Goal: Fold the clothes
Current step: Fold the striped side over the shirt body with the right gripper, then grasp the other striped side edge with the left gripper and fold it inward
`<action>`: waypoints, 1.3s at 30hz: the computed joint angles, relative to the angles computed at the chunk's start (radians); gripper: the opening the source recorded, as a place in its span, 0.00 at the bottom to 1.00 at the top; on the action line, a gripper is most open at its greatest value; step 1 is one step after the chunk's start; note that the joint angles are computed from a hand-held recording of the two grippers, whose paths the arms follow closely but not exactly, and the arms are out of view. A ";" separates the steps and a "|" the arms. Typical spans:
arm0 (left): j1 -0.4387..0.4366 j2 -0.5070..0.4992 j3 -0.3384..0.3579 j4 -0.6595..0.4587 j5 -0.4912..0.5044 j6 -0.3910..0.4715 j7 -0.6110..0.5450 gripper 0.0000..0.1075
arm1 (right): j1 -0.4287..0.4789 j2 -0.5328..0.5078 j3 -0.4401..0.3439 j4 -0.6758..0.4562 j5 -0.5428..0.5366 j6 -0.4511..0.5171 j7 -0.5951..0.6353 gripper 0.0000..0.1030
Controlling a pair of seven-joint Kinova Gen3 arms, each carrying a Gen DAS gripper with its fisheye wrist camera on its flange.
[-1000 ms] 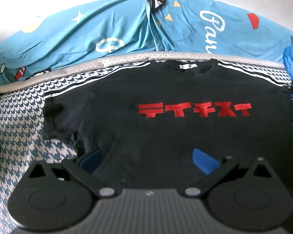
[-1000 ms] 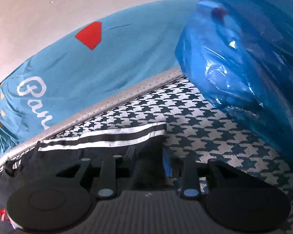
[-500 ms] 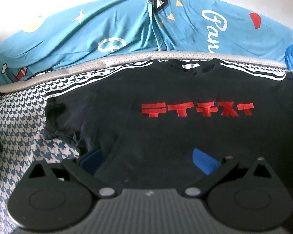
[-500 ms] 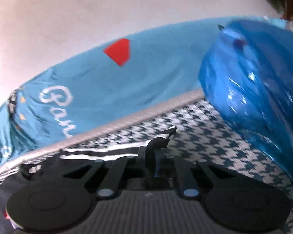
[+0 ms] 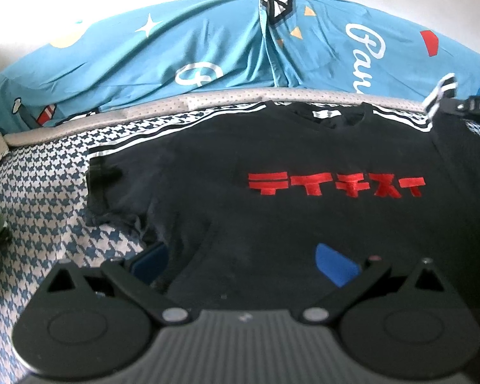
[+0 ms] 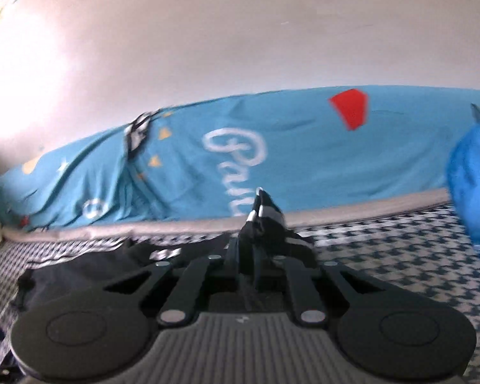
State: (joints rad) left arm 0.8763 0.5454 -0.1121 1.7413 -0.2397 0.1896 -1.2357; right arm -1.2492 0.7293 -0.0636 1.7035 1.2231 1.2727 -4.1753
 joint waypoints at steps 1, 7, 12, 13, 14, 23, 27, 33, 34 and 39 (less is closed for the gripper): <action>0.001 0.000 -0.001 -0.001 0.000 0.001 0.000 0.96 | 0.009 0.005 -0.002 -0.012 0.010 -0.016 0.018 0.10; -0.006 -0.002 0.006 0.000 0.003 0.001 -0.001 0.96 | 0.046 0.009 -0.001 -0.021 0.070 -0.184 0.043 0.13; -0.005 -0.002 0.001 -0.001 0.007 0.002 0.004 0.96 | 0.034 -0.016 0.009 0.021 0.113 -0.206 0.011 0.15; -0.003 -0.002 -0.001 -0.002 0.006 0.003 0.005 0.96 | 0.031 -0.021 0.008 0.028 0.117 -0.199 -0.001 0.15; -0.001 -0.002 -0.003 -0.002 0.005 0.003 0.006 0.96 | 0.031 -0.025 0.006 0.033 0.114 -0.189 -0.006 0.15; 0.015 0.001 -0.022 -0.005 -0.006 0.007 0.022 0.96 | 0.070 -0.049 -0.028 0.052 -0.025 -0.196 0.066 0.15; 0.010 0.001 -0.017 -0.009 -0.009 0.015 0.027 0.96 | 0.085 -0.042 -0.034 0.045 -0.083 -0.248 0.129 0.15; -0.002 0.006 -0.008 -0.017 -0.017 0.038 0.036 0.96 | 0.074 0.004 -0.014 -0.051 -0.216 -0.251 0.284 0.22; -0.009 0.008 -0.002 -0.018 -0.018 0.044 0.035 0.96 | 0.068 0.011 -0.008 -0.070 -0.237 -0.239 0.312 0.23; -0.048 0.016 0.025 -0.023 -0.021 0.065 0.031 0.96 | 0.032 0.006 0.034 -0.098 -0.297 -0.238 0.324 0.27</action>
